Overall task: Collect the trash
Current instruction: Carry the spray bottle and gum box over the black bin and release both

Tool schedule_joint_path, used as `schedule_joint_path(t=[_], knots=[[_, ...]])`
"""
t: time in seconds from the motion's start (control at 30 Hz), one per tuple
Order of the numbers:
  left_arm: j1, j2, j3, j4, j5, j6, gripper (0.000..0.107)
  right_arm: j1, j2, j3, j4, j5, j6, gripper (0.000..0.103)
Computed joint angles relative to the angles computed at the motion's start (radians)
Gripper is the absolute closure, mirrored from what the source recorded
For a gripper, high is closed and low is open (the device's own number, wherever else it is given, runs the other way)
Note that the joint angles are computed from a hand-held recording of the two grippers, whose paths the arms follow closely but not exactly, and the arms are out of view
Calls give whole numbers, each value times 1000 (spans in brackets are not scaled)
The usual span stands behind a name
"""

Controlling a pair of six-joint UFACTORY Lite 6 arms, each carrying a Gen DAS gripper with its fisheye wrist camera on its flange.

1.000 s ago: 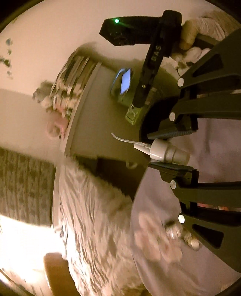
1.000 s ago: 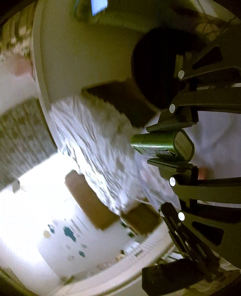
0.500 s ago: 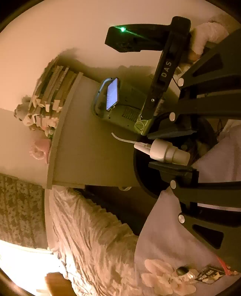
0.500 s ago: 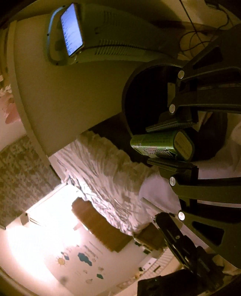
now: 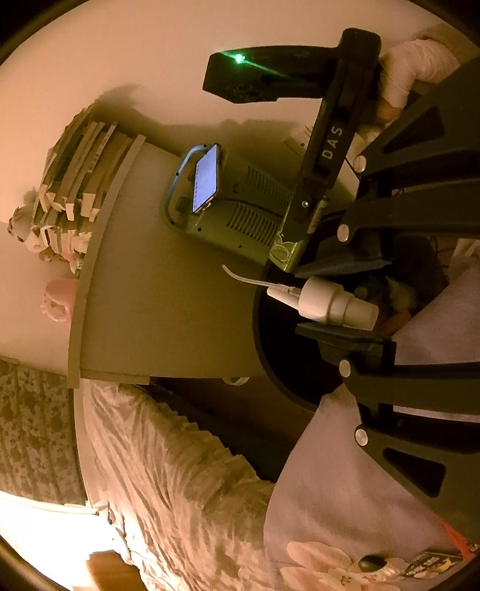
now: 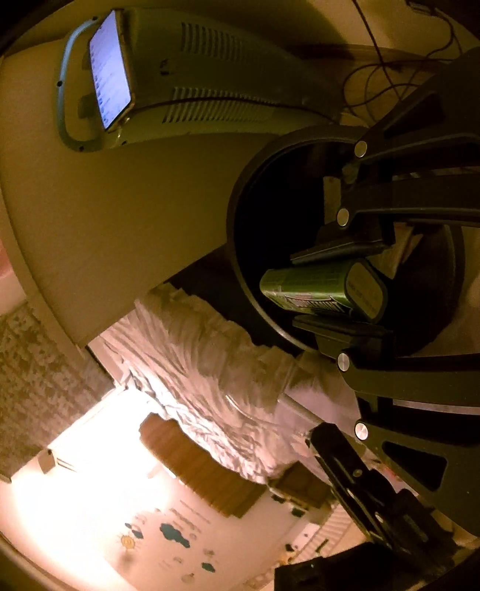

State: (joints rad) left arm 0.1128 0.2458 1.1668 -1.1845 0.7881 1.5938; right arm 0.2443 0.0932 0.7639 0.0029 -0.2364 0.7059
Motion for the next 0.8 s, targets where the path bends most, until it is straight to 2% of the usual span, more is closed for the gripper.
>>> schedule_joint_path(t=[0.1, 0.17, 0.2, 0.23, 0.27, 0.3, 0.43, 0.53, 0.8], knots=[[-21, -20, -16, -19, -39, 16, 80, -4, 7, 7, 7, 12, 3, 74], [-33, -50, -40, -37, -71, 36, 78, -3, 5, 11, 79, 28, -66, 74], [-36, -61, -45, -36, -76, 36, 70, -4, 3, 15, 121, 43, -112, 64], [-39, -75, -53, -40, -84, 40, 62, -2, -5, 8, 164, 43, -155, 49], [-42, -103, -74, -59, -102, 58, 45, 1, -21, -6, 194, 32, -178, 45], [-42, -127, -93, -81, -113, 79, 35, 3, -42, -26, 185, 21, -163, 41], [-21, -204, -133, -101, -97, 104, 32, 16, -100, -64, 211, 21, -181, 41], [9, -250, -149, -95, -69, 95, 27, 41, -135, -82, 260, 21, -216, 41], [148, -331, -191, -67, 26, 101, 26, 120, -162, -65, 402, 40, -323, 36]])
